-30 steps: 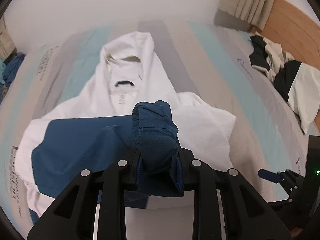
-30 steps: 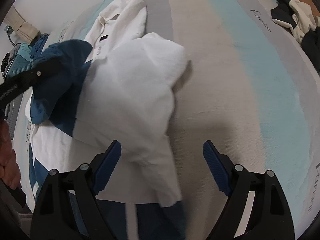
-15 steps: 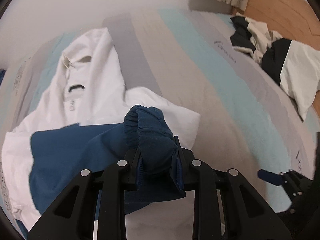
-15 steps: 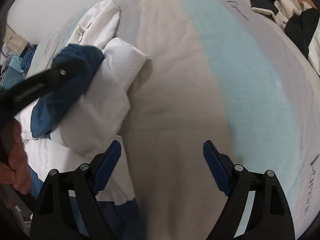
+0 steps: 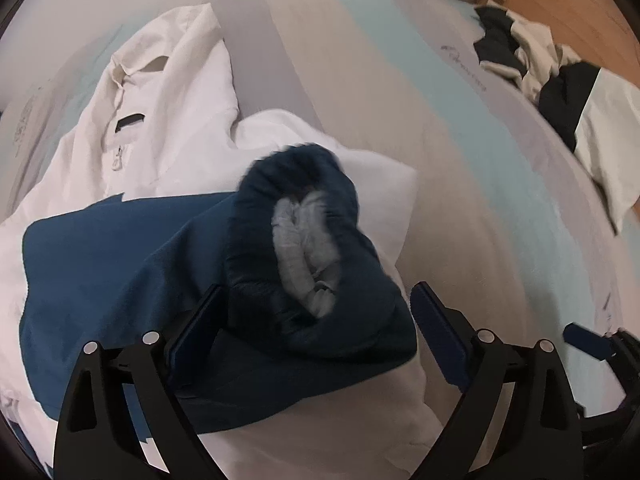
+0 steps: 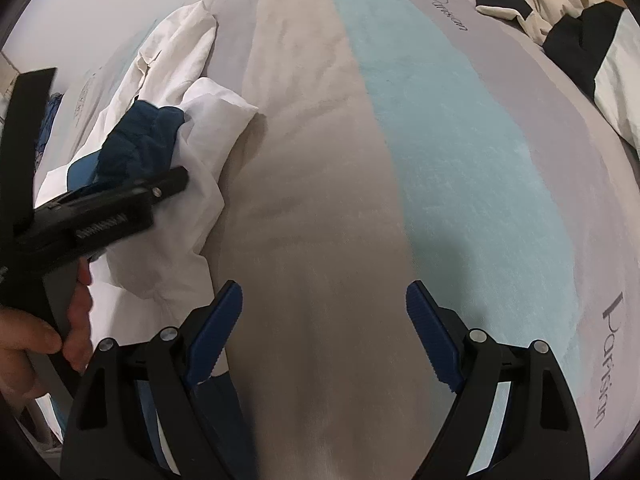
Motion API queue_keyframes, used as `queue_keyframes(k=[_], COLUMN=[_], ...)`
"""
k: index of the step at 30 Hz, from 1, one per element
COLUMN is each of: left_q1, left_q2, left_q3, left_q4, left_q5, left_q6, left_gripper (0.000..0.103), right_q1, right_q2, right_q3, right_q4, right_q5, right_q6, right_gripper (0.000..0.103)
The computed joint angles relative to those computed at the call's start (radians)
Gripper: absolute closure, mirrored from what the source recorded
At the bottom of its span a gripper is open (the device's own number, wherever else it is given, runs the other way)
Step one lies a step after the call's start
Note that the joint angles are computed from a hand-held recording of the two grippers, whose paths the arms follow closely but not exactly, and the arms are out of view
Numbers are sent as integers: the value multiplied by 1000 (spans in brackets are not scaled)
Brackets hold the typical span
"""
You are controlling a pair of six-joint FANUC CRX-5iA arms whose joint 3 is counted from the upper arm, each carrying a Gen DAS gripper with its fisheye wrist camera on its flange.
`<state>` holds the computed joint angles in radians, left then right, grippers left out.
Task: Fold large clothes
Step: 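Fold the held sleeve with the left tool across the jacket body, then open the left tool and move both tools to the white hood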
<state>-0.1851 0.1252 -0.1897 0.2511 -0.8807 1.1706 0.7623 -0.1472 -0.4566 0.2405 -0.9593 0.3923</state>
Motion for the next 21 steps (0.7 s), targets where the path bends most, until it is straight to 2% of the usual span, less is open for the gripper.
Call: queue_keyframes(k=[5,11,16,21], left_q1=[77,188,268,327], left_q2=[-37,-40,87,242], left_q3=[-20,48,240,447], left_q4=[152,200,137,123], left_q5=[-43,-94,-123,-142], left_q6=[-81,-192,-253,-299], left_gripper=[11,7,6,6], right_q1=[21,11,-26,-92], right_q2=[-15,45,187,396], right_q3=[12,117,282,558], right_q4=[25,63,126,62], right_q5=[-20,-15,14,-1], right_q6=[-23,51,193,353], right_gripper=[22,22,22,22])
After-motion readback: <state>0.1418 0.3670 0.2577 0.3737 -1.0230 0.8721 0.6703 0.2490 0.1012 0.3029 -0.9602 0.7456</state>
